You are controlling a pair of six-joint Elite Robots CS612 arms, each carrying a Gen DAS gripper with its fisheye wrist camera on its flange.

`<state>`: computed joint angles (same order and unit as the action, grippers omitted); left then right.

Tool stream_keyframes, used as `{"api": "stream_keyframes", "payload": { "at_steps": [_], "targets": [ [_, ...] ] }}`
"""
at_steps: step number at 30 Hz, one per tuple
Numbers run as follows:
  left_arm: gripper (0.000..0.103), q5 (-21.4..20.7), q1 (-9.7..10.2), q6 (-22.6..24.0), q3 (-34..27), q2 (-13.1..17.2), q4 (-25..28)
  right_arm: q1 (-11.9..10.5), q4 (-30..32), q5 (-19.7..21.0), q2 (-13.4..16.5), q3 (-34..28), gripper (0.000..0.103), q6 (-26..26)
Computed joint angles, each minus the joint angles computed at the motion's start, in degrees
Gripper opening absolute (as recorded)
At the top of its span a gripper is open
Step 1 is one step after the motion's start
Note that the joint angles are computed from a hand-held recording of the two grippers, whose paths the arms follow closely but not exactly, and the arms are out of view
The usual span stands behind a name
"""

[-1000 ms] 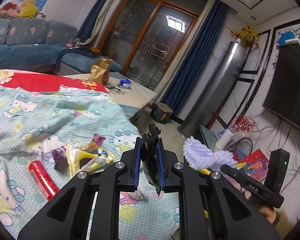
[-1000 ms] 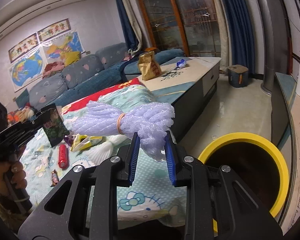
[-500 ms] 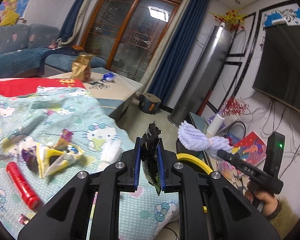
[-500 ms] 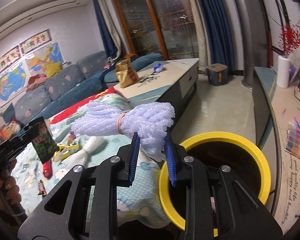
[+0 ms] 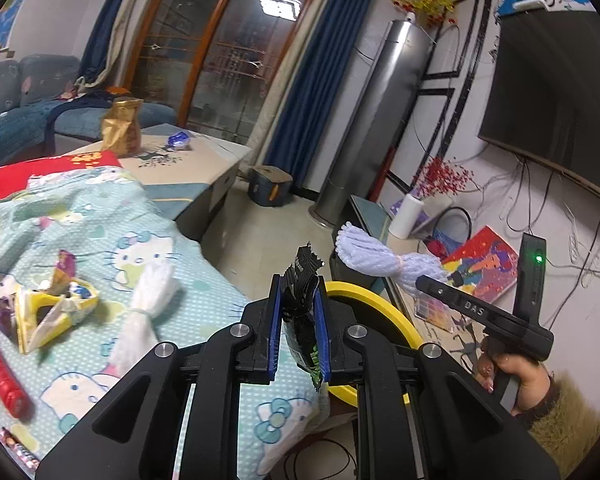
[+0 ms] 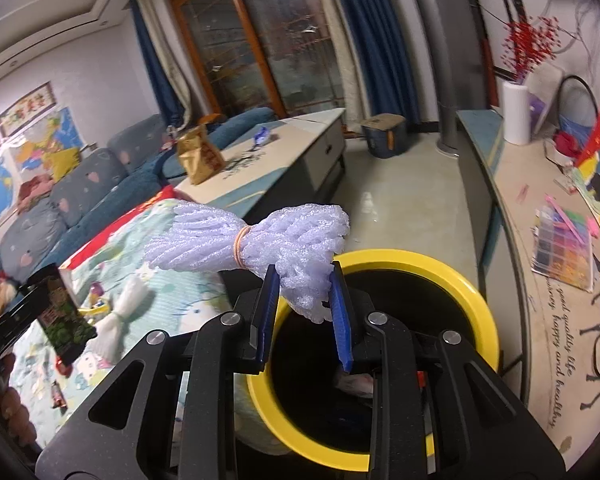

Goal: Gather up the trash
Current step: 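Carry the dark packet and lavender mesh bundle over the yellow bin with both tools, then open both tools to drop the packet and mesh bundle into the bin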

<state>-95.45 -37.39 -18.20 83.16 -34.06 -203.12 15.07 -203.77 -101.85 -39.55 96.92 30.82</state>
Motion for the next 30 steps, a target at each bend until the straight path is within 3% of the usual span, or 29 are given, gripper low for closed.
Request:
{"api": "stream_keyframes", "payload": {
  "at_steps": [11, 30],
  "targets": [
    [0.014, -2.8, -1.31, 2.9, -2.6, 1.4, 3.2, -0.9, 2.9, -4.3, 0.4, 1.0, 0.020, 2.3],
    [0.014, -7.7, -3.51, 7.7, -7.8, 5.1, 9.4, -2.8, 7.6, -6.6, 0.9, 2.8, 0.020, 7.8]
  ]
}}
